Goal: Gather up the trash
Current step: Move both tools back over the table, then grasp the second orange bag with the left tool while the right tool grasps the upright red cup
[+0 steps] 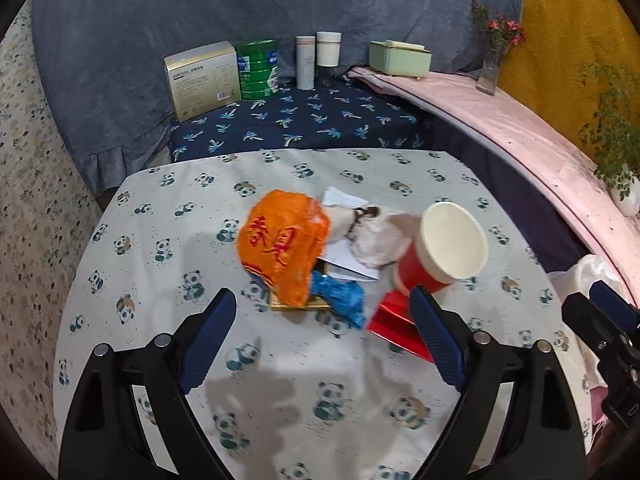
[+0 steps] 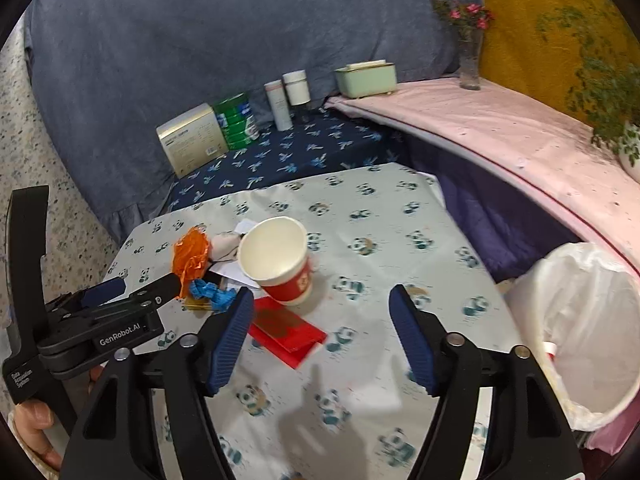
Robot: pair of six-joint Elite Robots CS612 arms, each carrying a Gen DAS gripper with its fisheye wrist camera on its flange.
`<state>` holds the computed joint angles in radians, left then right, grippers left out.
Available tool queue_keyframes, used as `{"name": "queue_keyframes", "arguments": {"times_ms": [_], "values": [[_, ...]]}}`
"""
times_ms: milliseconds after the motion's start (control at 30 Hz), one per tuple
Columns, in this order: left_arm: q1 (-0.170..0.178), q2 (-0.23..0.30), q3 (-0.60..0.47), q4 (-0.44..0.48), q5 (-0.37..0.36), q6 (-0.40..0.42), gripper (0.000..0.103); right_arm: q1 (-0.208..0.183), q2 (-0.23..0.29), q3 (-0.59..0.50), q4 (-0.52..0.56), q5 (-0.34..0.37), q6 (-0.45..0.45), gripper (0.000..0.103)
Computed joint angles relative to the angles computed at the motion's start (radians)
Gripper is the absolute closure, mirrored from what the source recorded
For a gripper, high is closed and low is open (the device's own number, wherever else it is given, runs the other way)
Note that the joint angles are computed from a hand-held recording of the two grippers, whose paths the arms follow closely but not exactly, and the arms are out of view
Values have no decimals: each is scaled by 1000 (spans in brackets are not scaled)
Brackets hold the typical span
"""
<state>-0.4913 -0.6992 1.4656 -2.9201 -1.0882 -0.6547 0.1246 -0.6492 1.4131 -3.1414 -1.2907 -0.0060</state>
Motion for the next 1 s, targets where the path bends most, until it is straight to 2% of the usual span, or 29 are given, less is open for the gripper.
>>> {"name": "queue_keyframes", "arguments": {"times_ms": [233,367,467,567,600,633,800,1000], "values": [[37,47,-62,26,-30,47,20,40,74,-132,101,-11,-37,33],[57,73,-97,40,-59,54,28,51,106,-186,139,-19,-42,33],[67,86,-113,46,-87,53,39,60,133,-229,172,-24,-41,32],[76,95,-125,52,-125,53,60,65,147,-250,186,-34,-45,32],[78,96,-125,50,-135,52,73,66,151,-256,196,-38,-48,35],[78,96,-126,54,-142,51,79,67,154,-263,203,-38,-48,40],[72,86,-110,45,-128,55,90,63,152,-259,183,-27,-26,45],[54,50,-70,-8,-95,66,91,51,108,-189,84,-24,-9,47]]}}
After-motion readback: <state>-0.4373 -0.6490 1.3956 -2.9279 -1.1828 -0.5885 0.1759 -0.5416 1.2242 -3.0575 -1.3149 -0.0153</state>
